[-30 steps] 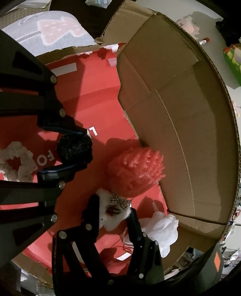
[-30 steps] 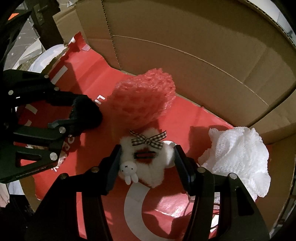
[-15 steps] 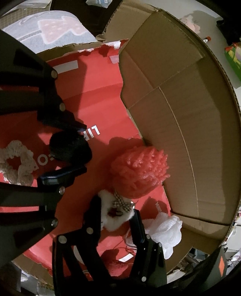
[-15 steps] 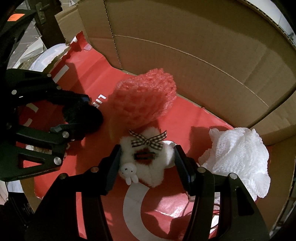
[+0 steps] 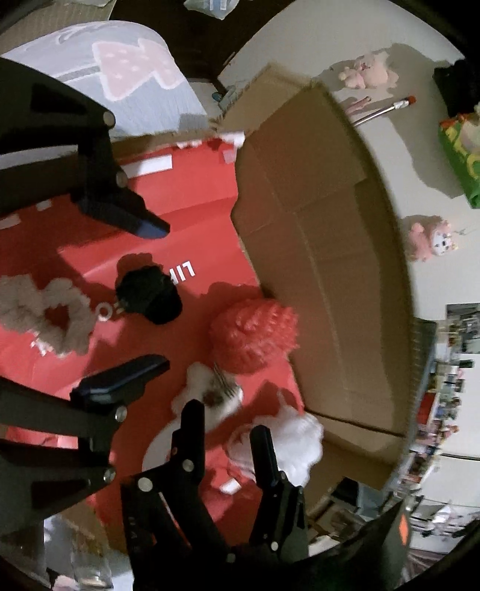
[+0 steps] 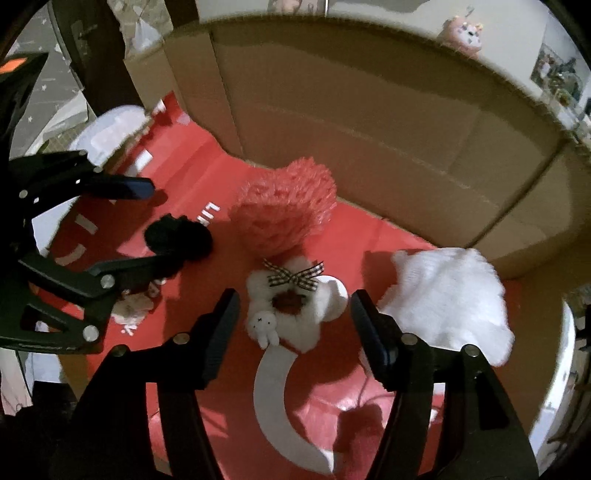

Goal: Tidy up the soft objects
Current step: 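Withdraw both open tools from the box toward the remaining items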

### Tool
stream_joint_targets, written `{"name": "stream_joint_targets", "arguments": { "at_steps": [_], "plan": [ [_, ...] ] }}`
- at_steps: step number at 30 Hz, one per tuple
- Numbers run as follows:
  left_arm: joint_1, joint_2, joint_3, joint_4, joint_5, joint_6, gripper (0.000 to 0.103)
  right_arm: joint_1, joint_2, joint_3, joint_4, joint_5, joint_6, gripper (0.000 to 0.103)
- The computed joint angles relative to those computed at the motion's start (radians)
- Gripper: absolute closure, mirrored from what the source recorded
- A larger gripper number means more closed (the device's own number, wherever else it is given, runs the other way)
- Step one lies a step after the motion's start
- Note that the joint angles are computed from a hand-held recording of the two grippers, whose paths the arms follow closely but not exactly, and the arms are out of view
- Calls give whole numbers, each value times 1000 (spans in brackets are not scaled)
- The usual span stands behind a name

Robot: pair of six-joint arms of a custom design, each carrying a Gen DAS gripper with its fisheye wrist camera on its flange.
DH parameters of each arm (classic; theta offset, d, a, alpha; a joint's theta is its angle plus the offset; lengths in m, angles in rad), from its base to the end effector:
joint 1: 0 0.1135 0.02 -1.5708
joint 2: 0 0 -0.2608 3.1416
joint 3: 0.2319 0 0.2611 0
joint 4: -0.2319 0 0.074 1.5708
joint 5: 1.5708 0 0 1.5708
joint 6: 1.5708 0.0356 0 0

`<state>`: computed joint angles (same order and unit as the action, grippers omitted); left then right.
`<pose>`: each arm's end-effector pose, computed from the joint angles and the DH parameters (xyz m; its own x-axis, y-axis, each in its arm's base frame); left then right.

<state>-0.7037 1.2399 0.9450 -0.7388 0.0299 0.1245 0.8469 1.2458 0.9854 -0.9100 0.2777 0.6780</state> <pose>0.1914 -0.1638 0.2496 -0.5683 0.6451 -0.5109 0.7347 0.6773 0.0380 0.1662 0.1733 0.2535 -0.8826 -0.0876 -0.4619 -0.1235 0.9912 0.0479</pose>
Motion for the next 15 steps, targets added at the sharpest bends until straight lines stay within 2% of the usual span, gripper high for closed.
{"name": "stream_joint_targets", "arguments": {
  "at_steps": [4,7,10,13,15],
  "plan": [
    [-19,-124,-12,-44,20,-49,24,68,-76,26,-82,74,66,34],
    [-53,-229,-23,-70,13,-108,17,169,-107,88,-193,165,172,30],
    [-75,-338,-23,-117,15,-159,11,293,-129,159,-326,276,308,25],
    [-130,-448,-20,-158,-22,-226,8,459,-118,254,-493,388,501,23],
    [-196,-520,0,-202,-72,-284,4,581,-78,342,-638,461,664,18]
  ]
}}
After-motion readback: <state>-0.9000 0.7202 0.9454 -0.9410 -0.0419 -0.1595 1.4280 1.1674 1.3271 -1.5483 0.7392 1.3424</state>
